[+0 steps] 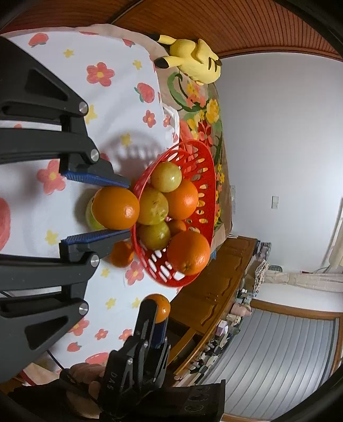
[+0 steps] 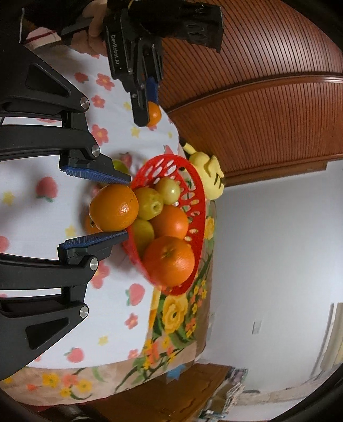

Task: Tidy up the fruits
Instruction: 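Carry both mandarins over the red basket with both tools, then open both tools to release the mandarins into the basket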

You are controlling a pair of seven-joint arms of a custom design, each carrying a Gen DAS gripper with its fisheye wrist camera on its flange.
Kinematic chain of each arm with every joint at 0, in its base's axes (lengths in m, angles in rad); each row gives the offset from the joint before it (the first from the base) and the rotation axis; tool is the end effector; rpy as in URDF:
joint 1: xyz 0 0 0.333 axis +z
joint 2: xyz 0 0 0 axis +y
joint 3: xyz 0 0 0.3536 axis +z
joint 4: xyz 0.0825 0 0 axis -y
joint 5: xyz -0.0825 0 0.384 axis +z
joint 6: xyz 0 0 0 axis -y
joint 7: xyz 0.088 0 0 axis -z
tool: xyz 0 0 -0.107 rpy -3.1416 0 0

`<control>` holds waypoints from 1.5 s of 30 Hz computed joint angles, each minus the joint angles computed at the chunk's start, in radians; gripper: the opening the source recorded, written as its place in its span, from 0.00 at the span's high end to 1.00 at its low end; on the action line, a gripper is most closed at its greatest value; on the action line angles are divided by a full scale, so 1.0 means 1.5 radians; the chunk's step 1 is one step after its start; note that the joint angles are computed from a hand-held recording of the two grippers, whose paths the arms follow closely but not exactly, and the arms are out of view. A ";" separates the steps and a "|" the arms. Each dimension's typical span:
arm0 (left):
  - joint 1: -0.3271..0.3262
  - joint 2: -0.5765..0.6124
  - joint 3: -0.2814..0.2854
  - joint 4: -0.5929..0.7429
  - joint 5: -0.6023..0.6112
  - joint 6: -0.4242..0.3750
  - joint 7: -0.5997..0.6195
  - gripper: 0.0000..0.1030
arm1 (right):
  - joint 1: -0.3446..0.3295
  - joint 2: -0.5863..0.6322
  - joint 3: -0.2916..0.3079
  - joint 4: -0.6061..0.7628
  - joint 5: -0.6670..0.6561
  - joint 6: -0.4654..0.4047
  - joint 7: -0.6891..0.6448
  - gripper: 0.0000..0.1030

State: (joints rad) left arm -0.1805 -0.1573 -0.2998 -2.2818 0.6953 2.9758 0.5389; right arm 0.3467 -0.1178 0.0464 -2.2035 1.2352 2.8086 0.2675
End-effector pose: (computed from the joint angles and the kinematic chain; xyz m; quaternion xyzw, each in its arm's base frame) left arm 0.4440 -0.2900 0.5395 -0.6032 0.6702 -0.3719 0.2204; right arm 0.5123 0.1641 0.5266 -0.7899 0.3955 -0.1544 0.4424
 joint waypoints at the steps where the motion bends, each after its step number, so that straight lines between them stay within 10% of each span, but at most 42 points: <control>1: -0.002 0.004 0.004 0.004 -0.007 0.000 0.007 0.72 | -0.001 0.011 0.001 0.012 -0.011 -0.004 0.009 0.66; 45: -0.019 0.233 0.063 0.261 -0.246 -0.078 0.326 0.72 | -0.063 0.147 0.038 0.155 -0.166 -0.084 0.148 0.60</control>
State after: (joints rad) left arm -0.2085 0.1915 -0.2049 -1.8908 0.3262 2.8591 1.0284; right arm 0.2519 0.1023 0.1036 -1.9709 0.9858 2.6834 0.4889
